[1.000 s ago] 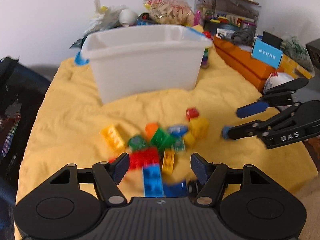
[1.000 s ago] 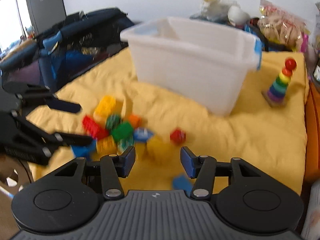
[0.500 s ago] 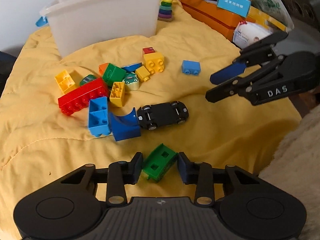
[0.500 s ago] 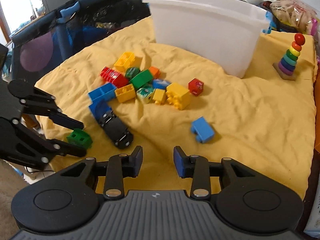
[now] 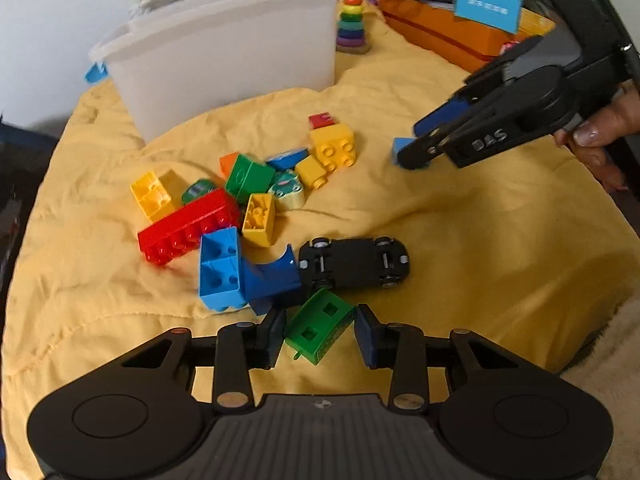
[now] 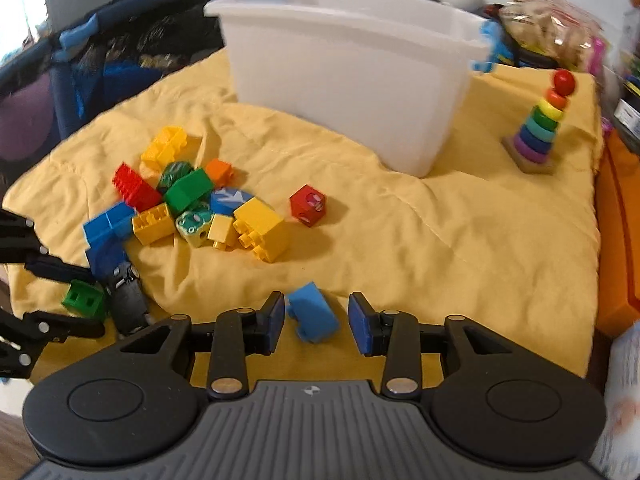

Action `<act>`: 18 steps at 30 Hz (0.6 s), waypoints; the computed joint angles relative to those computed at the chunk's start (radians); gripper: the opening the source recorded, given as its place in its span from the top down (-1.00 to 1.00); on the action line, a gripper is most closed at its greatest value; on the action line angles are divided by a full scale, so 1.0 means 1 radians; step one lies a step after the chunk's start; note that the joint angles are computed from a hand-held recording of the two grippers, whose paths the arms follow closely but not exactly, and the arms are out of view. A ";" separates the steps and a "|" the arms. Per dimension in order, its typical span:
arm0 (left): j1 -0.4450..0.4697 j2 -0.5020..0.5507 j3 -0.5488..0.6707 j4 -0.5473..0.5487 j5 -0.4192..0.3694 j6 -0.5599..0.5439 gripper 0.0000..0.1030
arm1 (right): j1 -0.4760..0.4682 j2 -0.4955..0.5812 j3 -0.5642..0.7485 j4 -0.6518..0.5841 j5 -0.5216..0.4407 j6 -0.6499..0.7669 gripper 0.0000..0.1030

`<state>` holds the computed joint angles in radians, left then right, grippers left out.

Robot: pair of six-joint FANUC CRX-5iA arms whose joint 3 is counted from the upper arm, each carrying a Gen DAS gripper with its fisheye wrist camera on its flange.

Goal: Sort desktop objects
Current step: 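Grasp a small blue brick with the right tool while the left grasps a green brick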

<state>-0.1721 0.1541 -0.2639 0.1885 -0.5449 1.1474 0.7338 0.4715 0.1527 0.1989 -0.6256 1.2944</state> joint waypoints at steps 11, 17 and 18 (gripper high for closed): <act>0.009 -0.012 -0.034 0.066 -0.006 -0.067 0.17 | 0.050 -0.046 -0.228 0.420 0.148 -0.151 0.34; 0.020 -0.022 -0.068 0.130 0.005 -0.137 0.16 | 0.034 -0.001 -0.152 0.336 0.117 -0.071 0.64; 0.021 -0.022 -0.071 0.138 0.006 -0.144 0.16 | 0.031 0.001 -0.133 0.290 0.104 -0.047 0.65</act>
<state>-0.1507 0.1319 -0.3347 0.3269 -0.5386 1.0038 0.7646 0.4730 0.0199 0.4894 -0.5212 1.2478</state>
